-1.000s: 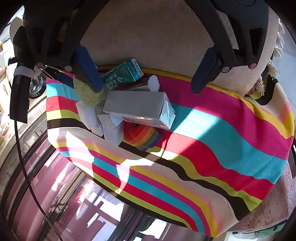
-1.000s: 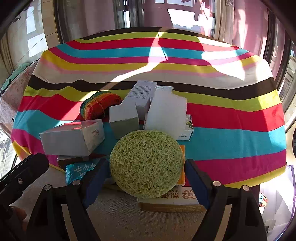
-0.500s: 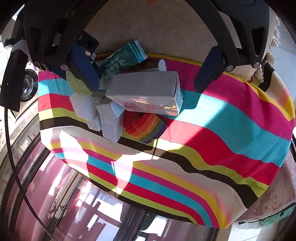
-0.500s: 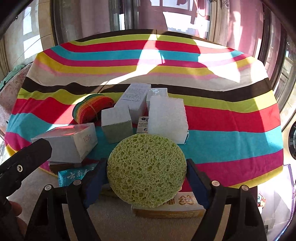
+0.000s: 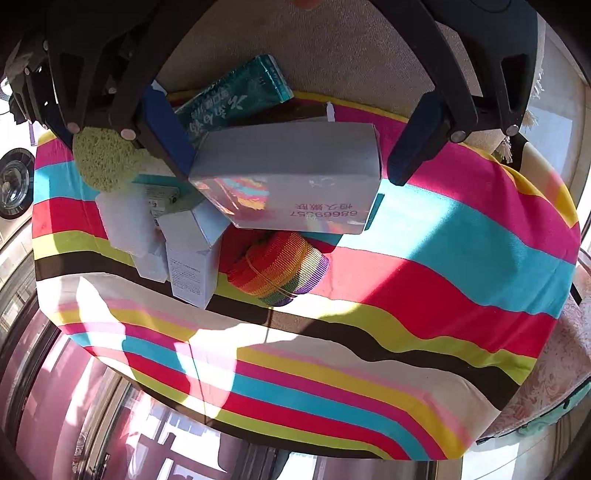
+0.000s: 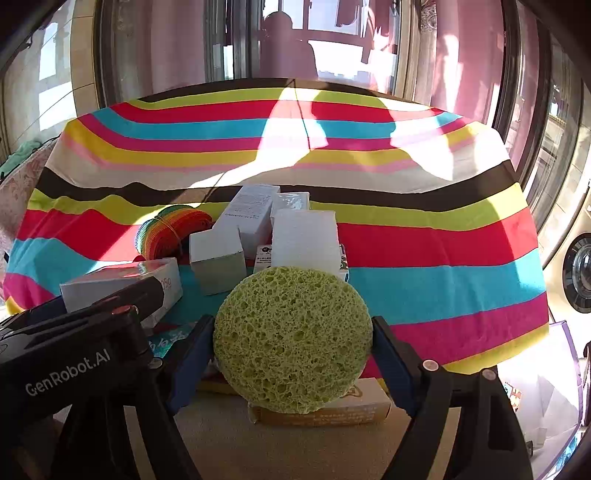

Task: Organize objects
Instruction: 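Grasp the green round sponge with right tool while left tool grasps the white tissue box, then carry sponge and tissue box into the cardboard box and open both tools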

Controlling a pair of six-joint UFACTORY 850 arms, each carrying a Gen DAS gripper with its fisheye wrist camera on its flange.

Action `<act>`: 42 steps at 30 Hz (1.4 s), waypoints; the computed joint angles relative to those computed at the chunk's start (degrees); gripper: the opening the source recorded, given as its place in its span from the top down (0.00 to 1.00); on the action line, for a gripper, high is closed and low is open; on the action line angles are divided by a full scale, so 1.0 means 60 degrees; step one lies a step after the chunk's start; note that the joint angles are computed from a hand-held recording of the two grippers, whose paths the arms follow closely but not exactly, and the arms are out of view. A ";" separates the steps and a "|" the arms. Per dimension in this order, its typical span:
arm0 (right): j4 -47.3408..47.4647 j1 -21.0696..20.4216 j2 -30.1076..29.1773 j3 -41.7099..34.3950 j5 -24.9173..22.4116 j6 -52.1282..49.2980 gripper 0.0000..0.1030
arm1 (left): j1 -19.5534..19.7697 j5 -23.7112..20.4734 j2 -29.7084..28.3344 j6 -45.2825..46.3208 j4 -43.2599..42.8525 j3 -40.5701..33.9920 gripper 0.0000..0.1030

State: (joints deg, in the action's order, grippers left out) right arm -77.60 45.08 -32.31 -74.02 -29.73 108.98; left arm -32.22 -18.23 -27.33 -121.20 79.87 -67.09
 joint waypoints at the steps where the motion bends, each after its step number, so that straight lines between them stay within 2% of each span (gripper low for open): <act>1: -0.0067 0.0004 0.0012 0.0019 -0.0002 0.0083 0.20 | 0.0013 0.0013 -0.0035 0.0182 -0.0175 -0.0035 0.01; 3: -0.0170 0.0009 0.0041 0.0062 -0.0009 0.0225 0.20 | -0.0003 -0.0114 -0.0150 0.0828 -0.0766 -0.0179 0.01; 5: -0.0296 0.0006 0.0086 0.0134 0.0008 0.0398 0.20 | -0.0066 -0.0326 -0.0225 0.1135 -0.1009 -0.0271 0.08; 7: -0.0341 0.0010 0.0131 0.0196 0.0008 0.0492 0.20 | -0.0128 -0.0462 -0.0196 0.0978 -0.0808 -0.0243 0.08; 13: -0.0880 0.0103 0.0442 0.0549 -0.0081 0.1133 0.20 | -0.0445 -0.1214 0.0225 -0.1053 0.1164 0.0304 0.08; 17: -0.1040 0.0052 0.0733 0.0893 0.0006 0.1688 0.20 | -0.0558 -0.1319 0.0585 -0.2555 0.2737 0.0777 0.08; 23: -0.0882 -0.0044 0.1134 0.1378 0.0000 0.2065 0.20 | -0.0635 -0.0932 0.0824 -0.3987 0.4700 0.1062 0.08; 33: -0.0093 -0.0118 0.1874 0.2273 -0.0888 0.2402 0.20 | -0.1016 -0.0359 0.0840 -0.6039 0.7629 0.0986 0.08; 42: 0.0766 -0.0332 0.2706 0.3392 -0.1575 0.3126 0.20 | -0.1470 0.0474 0.0380 -0.7743 1.0332 0.0309 0.08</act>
